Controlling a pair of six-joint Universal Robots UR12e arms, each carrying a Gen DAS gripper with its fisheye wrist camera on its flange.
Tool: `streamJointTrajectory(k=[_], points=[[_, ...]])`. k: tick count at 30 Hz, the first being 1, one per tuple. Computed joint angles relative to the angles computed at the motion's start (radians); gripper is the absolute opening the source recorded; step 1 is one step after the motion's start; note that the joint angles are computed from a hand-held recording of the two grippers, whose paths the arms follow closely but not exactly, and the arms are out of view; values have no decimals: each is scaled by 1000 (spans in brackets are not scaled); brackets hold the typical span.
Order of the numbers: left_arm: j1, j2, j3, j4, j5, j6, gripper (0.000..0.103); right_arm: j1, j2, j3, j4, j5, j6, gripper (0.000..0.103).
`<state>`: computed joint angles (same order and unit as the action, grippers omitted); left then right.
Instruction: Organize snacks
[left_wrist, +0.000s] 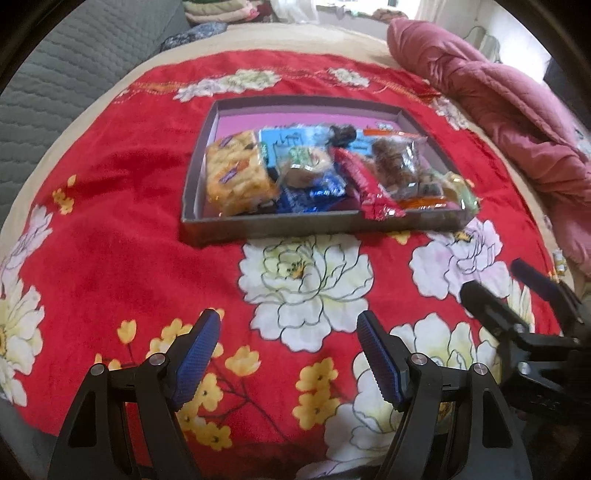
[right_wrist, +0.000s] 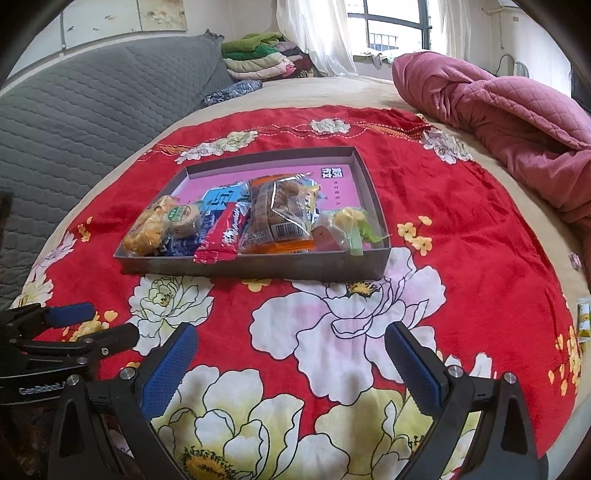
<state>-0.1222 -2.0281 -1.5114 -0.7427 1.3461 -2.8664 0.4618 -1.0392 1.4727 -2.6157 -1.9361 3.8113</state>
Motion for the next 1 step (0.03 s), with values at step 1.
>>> streamJointTrajectory(k=[1], points=[[0, -2, 2, 7, 4, -3, 78, -2, 1, 1, -1, 4, 4, 102]])
